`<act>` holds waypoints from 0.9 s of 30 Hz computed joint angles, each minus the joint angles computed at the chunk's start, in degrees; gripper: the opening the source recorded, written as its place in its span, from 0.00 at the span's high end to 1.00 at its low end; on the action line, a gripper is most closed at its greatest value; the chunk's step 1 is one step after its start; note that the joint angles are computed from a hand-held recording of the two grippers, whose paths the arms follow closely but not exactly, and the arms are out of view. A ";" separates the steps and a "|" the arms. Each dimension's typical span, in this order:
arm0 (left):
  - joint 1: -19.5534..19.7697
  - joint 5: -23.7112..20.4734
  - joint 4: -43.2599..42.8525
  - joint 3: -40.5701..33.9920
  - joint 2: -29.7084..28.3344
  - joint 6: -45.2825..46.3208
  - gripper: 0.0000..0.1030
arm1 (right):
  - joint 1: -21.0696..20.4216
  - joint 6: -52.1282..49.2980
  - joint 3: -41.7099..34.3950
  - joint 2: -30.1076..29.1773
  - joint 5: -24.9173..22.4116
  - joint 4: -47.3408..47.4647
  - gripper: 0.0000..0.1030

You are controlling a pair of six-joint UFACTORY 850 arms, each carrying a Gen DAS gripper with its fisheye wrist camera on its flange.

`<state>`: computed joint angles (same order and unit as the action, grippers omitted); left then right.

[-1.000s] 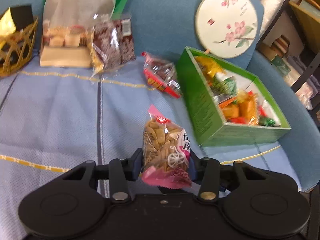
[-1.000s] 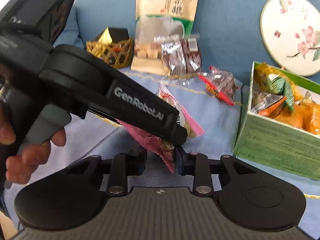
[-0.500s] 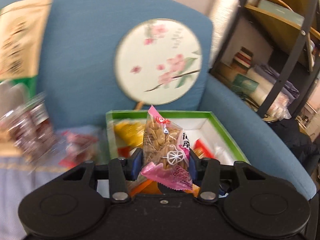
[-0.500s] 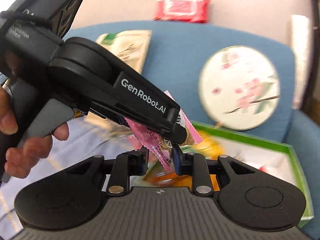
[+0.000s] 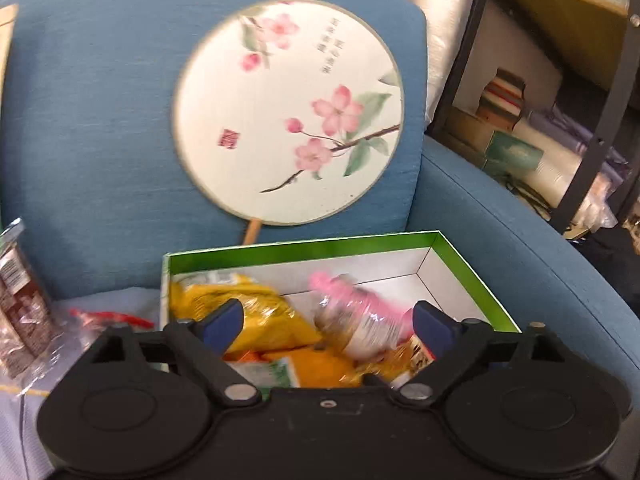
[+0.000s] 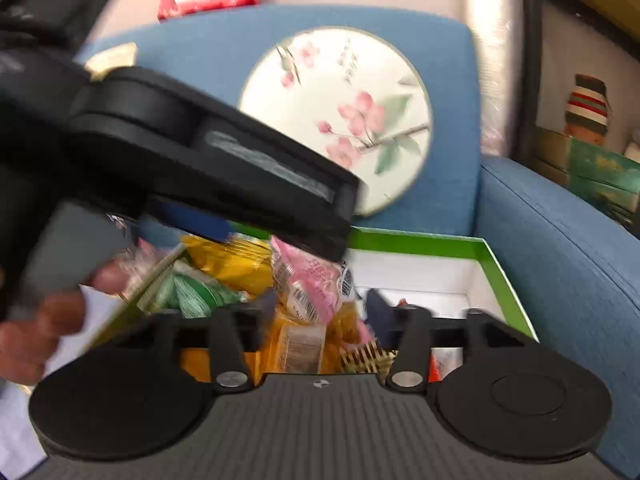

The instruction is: Organize snacks

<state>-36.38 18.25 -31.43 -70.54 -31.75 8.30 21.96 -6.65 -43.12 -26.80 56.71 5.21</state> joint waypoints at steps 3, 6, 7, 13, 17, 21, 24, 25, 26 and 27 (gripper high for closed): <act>0.75 1.63 -2.63 5.18 3.81 -0.22 0.00 | 0.58 -0.89 1.89 1.02 3.05 0.69 0.00; 1.43 4.90 -5.03 11.70 8.53 -1.66 0.00 | 1.62 -0.25 4.40 2.79 4.95 0.99 0.00; 1.79 5.71 -4.75 13.83 10.07 -3.28 0.00 | 1.98 0.39 4.90 3.22 5.11 0.67 0.00; 4.02 7.01 -9.88 24.57 17.32 -6.75 0.00 | 5.26 3.26 6.23 5.34 3.89 -2.76 0.00; 5.03 8.68 -11.04 30.25 20.70 -8.26 0.00 | 7.70 3.90 5.56 4.40 3.09 -6.50 0.00; 6.25 10.27 -10.34 33.39 21.90 -7.29 0.00 | 11.59 1.26 3.41 2.57 -0.65 -4.43 0.00; 7.52 12.71 -6.72 35.93 22.58 -10.26 0.00 | 13.64 -0.97 0.01 0.82 -4.19 -2.32 0.00; 8.12 13.33 -5.13 36.71 22.68 -12.13 0.00 | 14.07 -1.73 -1.61 0.26 -6.22 -1.78 0.00; 8.84 13.85 -3.45 37.58 22.84 -14.32 0.00 | 14.47 -2.68 -3.32 -0.36 -8.32 -1.22 0.00; 9.40 14.52 -1.93 38.36 22.84 -16.31 0.00 | 15.16 -4.62 -5.38 -1.16 -10.45 0.21 0.00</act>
